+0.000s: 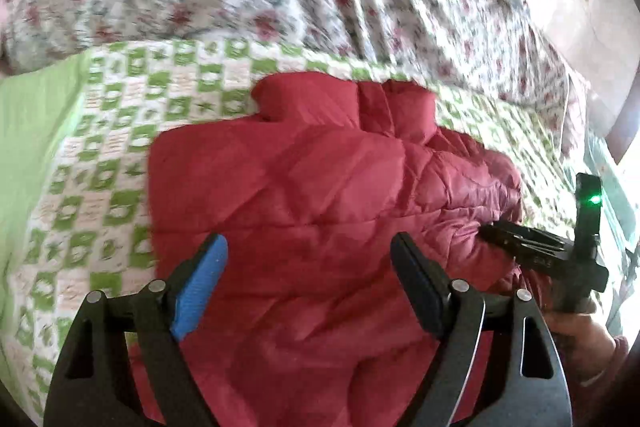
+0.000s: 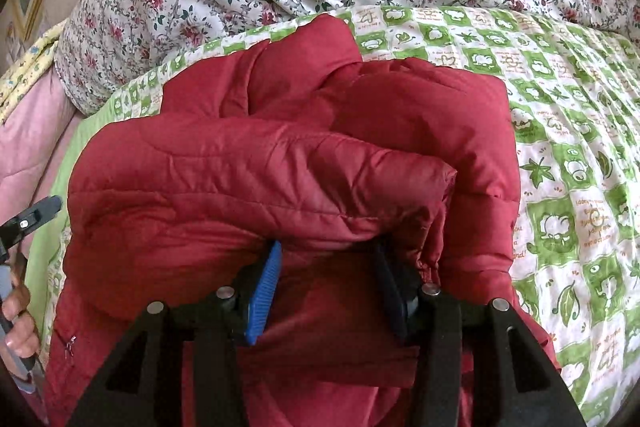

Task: Fold large clothes

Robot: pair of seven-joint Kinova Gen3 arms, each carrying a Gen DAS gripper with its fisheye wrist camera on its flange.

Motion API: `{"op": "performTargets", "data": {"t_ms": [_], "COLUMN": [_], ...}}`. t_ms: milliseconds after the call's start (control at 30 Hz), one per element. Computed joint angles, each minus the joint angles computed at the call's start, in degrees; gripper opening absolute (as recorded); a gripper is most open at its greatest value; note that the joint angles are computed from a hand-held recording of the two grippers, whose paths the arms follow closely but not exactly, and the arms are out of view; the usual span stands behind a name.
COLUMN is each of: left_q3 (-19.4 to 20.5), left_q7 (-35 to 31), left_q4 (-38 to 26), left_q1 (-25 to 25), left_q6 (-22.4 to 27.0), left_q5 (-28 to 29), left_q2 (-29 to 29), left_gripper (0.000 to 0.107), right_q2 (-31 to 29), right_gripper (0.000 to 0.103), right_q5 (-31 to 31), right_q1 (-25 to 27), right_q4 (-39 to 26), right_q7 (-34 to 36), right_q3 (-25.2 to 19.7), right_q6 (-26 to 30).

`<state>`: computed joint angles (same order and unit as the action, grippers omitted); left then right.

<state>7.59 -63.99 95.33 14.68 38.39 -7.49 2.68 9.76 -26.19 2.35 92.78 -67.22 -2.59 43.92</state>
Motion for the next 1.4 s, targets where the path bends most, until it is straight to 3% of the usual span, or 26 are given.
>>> {"op": "performTargets", "data": {"t_ms": [100,167,267,367,567,867,967,1100,1400], "left_q3": [-4.0,-4.2,-1.5,-1.7,-2.0,-1.8,-1.6,-0.9,1.2], "left_q7": [-0.6,2.0,1.5,0.9,3.9,7.0,7.8,6.9,10.7], "left_q4": [-4.5,-4.4,-1.2,0.1,2.3,-2.6,-3.2,0.1,7.6], "left_q1": [4.2,5.1,1.4,1.3,2.5,4.4,4.4,2.3,-0.2], "left_q6": [5.9,7.0,3.5,2.1,-0.6,8.3,11.3,9.9,7.1], "left_q5": [-0.3,-2.8,-2.3,-2.3,-5.9,-9.1,-8.4,-3.8,-1.7], "left_q2": [5.8,7.0,5.8,5.3,5.2,6.3,4.3,-0.4,-6.6], "left_gripper": [0.085,0.087,0.088,0.089,0.091,0.093,0.093,0.093,0.093], "right_q2": [-0.5,-2.6,-5.0,-2.0,-0.6,-0.5,-1.6,-4.6,-8.9], "right_gripper": [0.049,0.049,0.049,0.049,0.050,0.050,0.049,0.051,0.053], "right_q5": [0.0,-2.8,-7.4,-3.8,-0.4,-2.4,-5.5,-8.4,-8.3], "right_q1": [-0.3,-0.8,2.8,-0.2,-0.3,0.8,3.3,5.0,4.9], "right_q4": [-0.3,1.0,3.0,0.8,1.2,0.4,-1.1,-0.3,2.3], "right_q7": [-0.4,1.8,5.5,2.4,0.5,0.9,1.3,3.4,4.2], "right_q3": [0.7,2.3,0.1,2.5,0.6,0.9,1.2,2.8,6.2], "right_q6": [1.0,0.5,-1.2,1.4,-0.7,1.4,6.2,9.1,13.3]}}
